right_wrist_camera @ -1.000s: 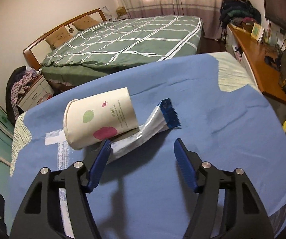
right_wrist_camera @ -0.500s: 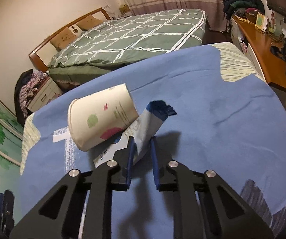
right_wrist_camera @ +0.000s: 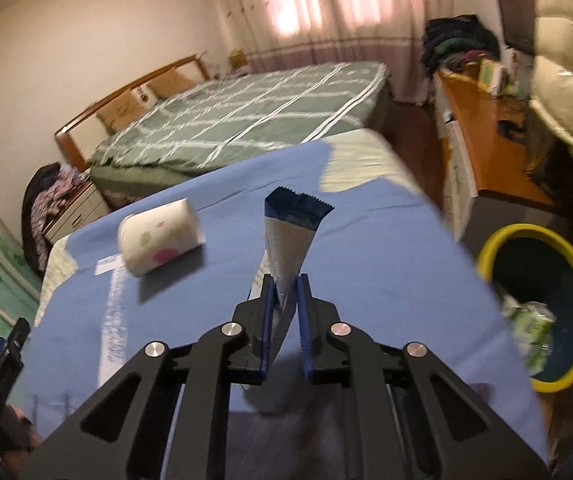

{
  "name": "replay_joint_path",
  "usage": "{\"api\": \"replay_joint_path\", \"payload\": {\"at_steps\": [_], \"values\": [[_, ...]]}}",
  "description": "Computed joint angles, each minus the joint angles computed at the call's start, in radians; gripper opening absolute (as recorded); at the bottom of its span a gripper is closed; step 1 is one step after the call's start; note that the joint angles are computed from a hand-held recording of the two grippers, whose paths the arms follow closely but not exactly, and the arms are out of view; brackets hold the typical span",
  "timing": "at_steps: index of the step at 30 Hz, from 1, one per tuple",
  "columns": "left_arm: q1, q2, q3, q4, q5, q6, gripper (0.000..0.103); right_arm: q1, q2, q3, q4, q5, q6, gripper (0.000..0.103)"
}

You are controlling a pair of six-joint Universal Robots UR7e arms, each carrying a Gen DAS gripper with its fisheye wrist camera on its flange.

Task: Collect trash
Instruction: 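Carry the tube with the right tool and drop it into the bin, then grasp the white leaf-print paper cup with the left tool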

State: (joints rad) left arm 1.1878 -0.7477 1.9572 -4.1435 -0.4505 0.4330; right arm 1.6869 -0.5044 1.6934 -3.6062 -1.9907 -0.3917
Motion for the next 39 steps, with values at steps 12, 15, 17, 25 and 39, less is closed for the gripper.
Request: {"api": "replay_joint_path", "payload": {"at_steps": [12, 15, 17, 25, 39], "values": [[-0.004, 0.017, -0.011, -0.009, 0.002, 0.05, 0.094, -0.138, -0.104, 0.104, -0.299, -0.119, 0.02, 0.011], [-0.005, 0.02, -0.012, -0.008, 0.001, 0.051, 0.094, -0.156, -0.095, 0.084, -0.364, -0.161, 0.016, 0.011], [-0.007, 0.023, -0.011, -0.012, 0.0, 0.054, 0.094, -0.163, -0.09, 0.077, -0.398, -0.184, 0.014, 0.011], [-0.012, 0.035, -0.015, -0.005, -0.005, 0.067, 0.094, -0.174, -0.052, 0.008, -0.446, -0.267, -0.031, 0.013], [-0.028, 0.048, -0.023, -0.022, 0.009, 0.09, 0.094, -0.164, -0.04, 0.006, -0.539, -0.283, -0.064, 0.057]]}}
